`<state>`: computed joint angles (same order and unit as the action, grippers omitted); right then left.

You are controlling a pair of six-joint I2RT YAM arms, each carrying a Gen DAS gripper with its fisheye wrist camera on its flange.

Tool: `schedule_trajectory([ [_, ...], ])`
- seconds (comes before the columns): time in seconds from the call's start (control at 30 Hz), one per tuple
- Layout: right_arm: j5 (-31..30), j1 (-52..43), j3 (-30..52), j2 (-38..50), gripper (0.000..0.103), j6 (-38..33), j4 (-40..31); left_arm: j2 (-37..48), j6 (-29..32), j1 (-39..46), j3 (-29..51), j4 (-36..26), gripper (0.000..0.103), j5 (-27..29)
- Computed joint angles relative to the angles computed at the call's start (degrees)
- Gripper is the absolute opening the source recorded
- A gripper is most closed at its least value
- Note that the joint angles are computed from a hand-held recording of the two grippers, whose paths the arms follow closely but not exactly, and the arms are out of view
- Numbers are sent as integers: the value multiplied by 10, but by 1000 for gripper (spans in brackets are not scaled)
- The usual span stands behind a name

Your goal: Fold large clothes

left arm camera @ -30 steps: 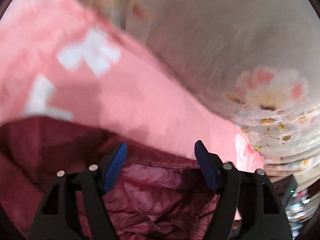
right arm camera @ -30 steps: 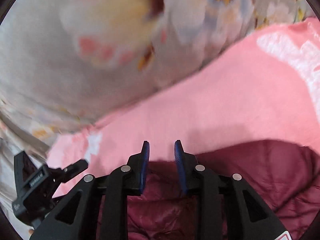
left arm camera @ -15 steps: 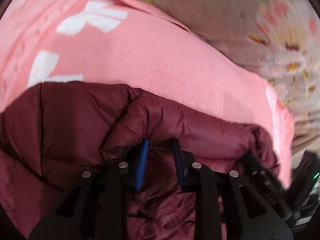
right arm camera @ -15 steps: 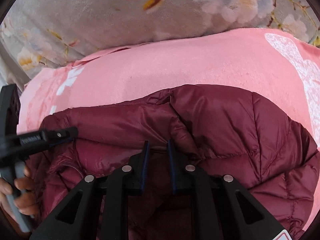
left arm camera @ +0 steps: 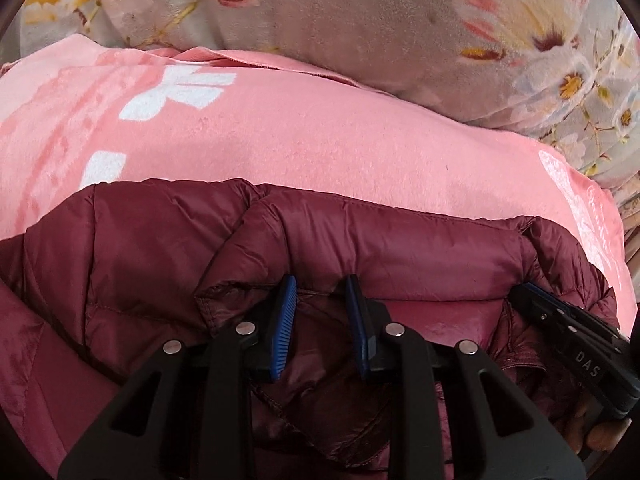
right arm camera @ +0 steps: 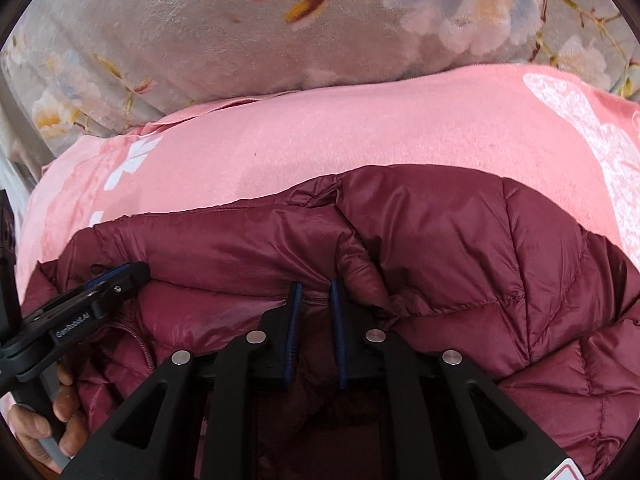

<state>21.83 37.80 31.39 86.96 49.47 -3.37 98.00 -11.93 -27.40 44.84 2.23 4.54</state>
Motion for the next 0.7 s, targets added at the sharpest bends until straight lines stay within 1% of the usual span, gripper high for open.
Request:
schedule_trajectory([
  [0.07, 1, -2, -3, -2, 10, -1, 3, -1, 1, 0, -2, 1, 25, -1],
  [0.13, -3, -4, -15, -15, 11, -3, 17, -13, -5, 4, -15, 17, 25, 6],
  [0.17, -10, -5, -32, -35, 18, -8, 36, -30, -12, 18, -35, 36, 26, 28],
  [0.2, -16, -4, -51, -60, 21, -9, 51, -51, -28, 42, -60, 67, 34, 65],
  [0.23, -26, -7, -63, -76, 30, -9, 63, -66, -48, 63, -77, 88, 54, 91],
  [0.27, -49, -14, -78, -96, 44, -4, 82, -78, -67, 83, -88, 99, 64, 112],
  [0.3, -93, -29, -100, -116, 48, 12, 110, -83, -90, 112, -92, 104, 77, 156],
  [0.33, -133, -42, -113, -122, 50, 31, 138, -76, -113, 139, -80, 85, 81, 199],
  [0.37, -168, -54, -127, -128, 50, 48, 163, -62, -131, 158, -66, 68, 82, 237],
  [0.43, -223, -77, -147, -122, 53, 73, 224, -33, -160, 180, -40, 45, 82, 285],
  [0.47, -238, -89, -149, -110, 54, 90, 243, -20, -176, 183, -27, 36, 82, 294],
  [0.5, -241, -95, -148, -101, 54, 102, 251, -6, -193, 184, -8, 25, 82, 297],
  [0.53, -238, -99, -144, -94, 54, 116, 253, -1, -198, 180, 3, 14, 82, 292],
  [0.57, -234, -106, -142, -88, 53, 125, 256, 8, -204, 176, 22, -3, 81, 287],
  [0.6, -223, -113, -137, -82, 45, 137, 251, 7, -213, 170, 28, -12, 73, 280],
  [0.63, -214, -115, -130, -76, 26, 144, 238, 13, -216, 164, 44, -32, 51, 270],
  [0.67, -210, -119, -122, -73, 5, 147, 224, 27, -200, 153, 75, -80, 38, 252],
  [0.7, -209, -123, -111, -68, 1, 145, 196, 27, -190, 146, 81, -104, 13, 235],
])
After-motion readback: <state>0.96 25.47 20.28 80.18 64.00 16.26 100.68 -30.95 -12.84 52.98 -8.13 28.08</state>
